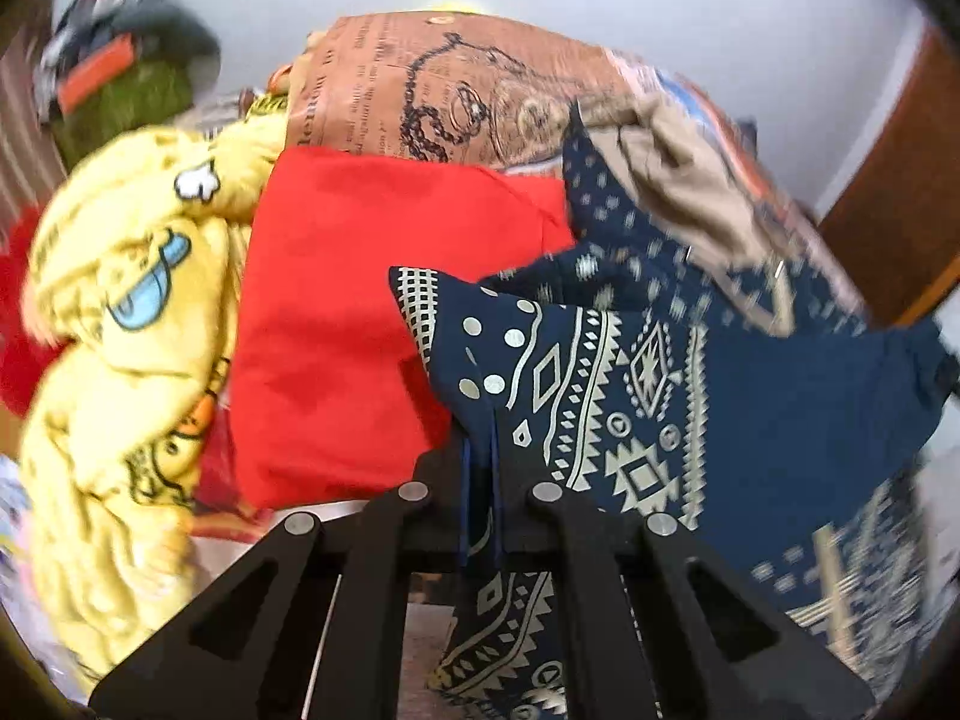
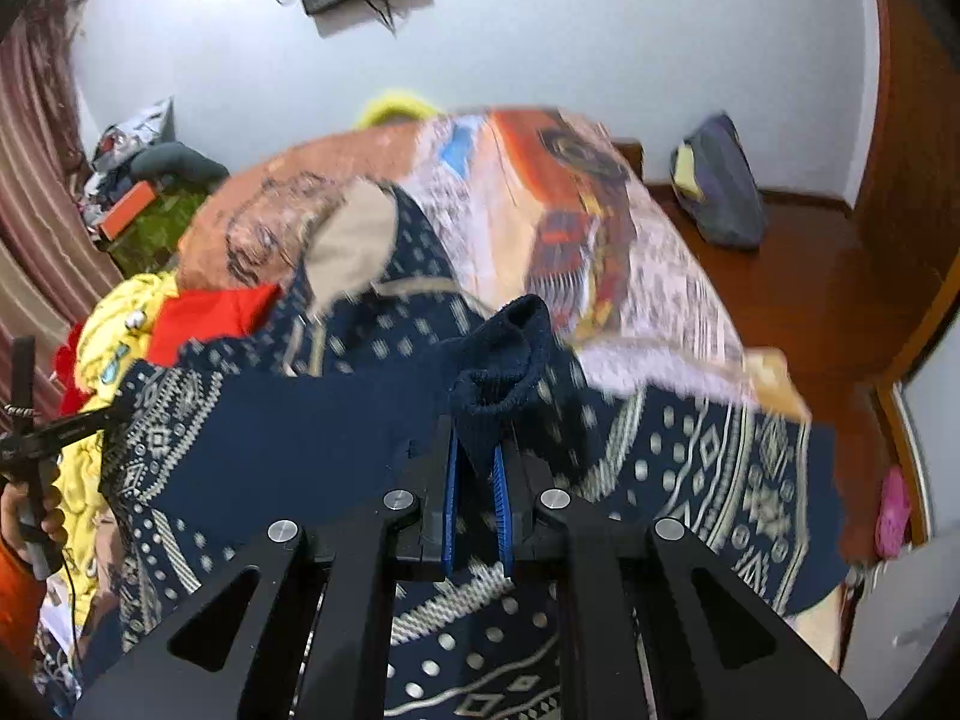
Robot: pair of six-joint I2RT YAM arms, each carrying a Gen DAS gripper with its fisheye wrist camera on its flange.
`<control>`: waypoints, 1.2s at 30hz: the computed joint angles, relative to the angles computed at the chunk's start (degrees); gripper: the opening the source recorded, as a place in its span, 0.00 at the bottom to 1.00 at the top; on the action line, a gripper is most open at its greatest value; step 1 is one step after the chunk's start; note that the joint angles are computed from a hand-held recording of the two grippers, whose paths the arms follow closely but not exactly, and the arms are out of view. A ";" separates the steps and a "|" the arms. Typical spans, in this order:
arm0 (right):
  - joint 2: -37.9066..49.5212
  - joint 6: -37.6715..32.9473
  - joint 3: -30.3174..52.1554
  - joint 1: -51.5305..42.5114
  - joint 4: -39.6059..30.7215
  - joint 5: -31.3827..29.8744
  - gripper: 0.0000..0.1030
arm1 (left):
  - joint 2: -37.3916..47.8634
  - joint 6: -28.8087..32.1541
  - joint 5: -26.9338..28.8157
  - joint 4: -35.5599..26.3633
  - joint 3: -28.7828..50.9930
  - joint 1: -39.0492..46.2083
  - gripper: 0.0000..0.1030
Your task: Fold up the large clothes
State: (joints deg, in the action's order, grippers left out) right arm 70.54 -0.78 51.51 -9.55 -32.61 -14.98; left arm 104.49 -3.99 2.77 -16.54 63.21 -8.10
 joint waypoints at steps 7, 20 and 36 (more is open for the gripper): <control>4.20 -1.91 -4.66 -5.07 0.56 -1.41 0.09 | 6.03 1.63 -3.40 -0.18 0.17 -1.16 0.06; 2.73 -5.98 -4.21 -6.76 -5.40 -0.28 0.14 | -0.52 5.14 -5.74 -2.06 -5.76 -1.50 0.53; -7.46 -12.48 5.23 -19.19 -16.86 -4.77 0.69 | -15.46 3.04 -6.25 -9.90 -0.34 -13.36 0.81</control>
